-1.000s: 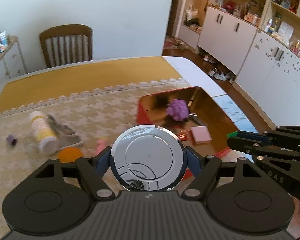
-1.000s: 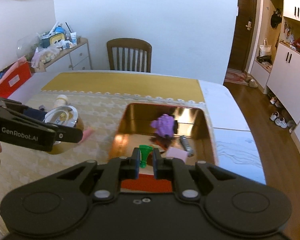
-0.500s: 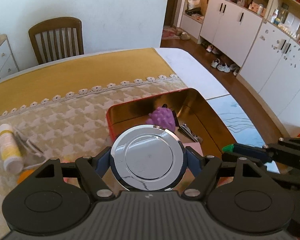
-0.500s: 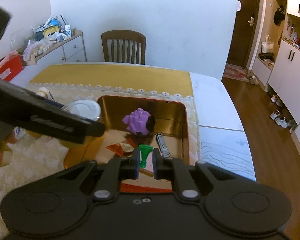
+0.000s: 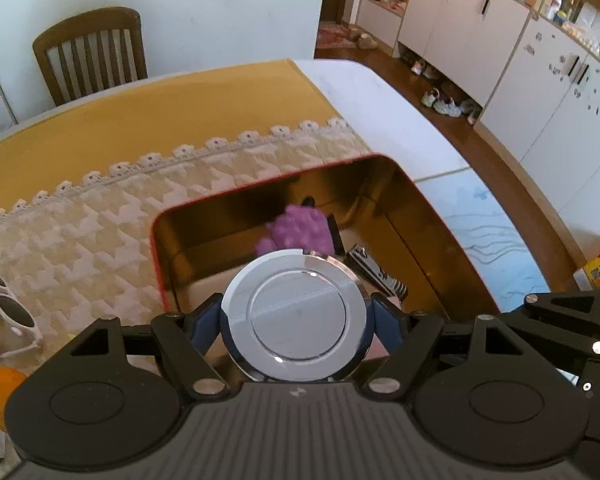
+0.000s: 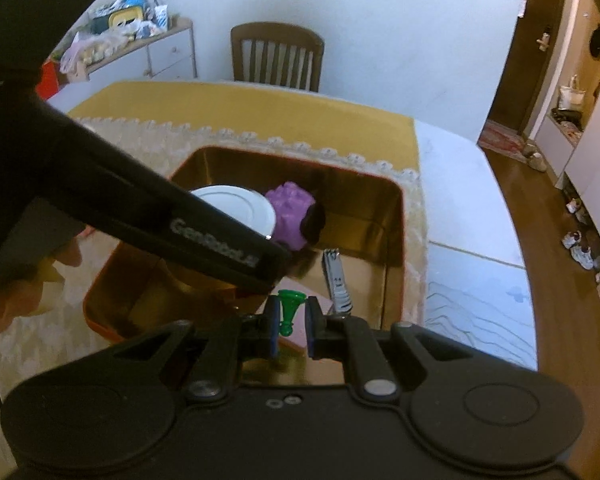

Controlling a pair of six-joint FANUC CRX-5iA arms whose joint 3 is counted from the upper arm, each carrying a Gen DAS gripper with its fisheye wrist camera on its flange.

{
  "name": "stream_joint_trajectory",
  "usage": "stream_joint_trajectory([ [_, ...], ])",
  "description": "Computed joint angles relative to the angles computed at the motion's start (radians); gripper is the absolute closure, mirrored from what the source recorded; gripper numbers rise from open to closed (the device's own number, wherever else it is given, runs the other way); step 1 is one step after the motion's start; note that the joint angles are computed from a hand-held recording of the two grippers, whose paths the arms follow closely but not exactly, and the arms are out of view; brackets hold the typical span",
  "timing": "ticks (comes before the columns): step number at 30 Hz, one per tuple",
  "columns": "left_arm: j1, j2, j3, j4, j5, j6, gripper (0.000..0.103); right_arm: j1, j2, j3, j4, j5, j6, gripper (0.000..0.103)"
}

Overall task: Organize rigid objects
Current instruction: 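Carry the green piece and silver lid over the red tin box with both tools, then open the right tool to drop the green piece while the left tool lowers and releases the lid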

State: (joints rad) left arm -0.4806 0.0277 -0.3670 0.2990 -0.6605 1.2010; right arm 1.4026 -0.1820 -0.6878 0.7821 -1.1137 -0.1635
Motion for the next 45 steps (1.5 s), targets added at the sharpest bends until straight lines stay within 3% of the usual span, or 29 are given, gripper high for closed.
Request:
stream_joint_trajectory([
  [14,-0.018,0.053,0.04,-0.054,-0.007,0.069,0.026,-0.02,-0.002,-0.004,-0.047,0.048,0.062,0.091],
  [31,-0.039,0.054,0.054,-0.112,-0.018,0.099,0.026,-0.016,-0.015,-0.008,-0.055,0.045,0.051,0.074],
  [45,-0.003,-0.021,-0.028,0.003,0.033,0.021,0.026,-0.006,-0.019,-0.005,-0.033,0.024,0.032,0.063],
])
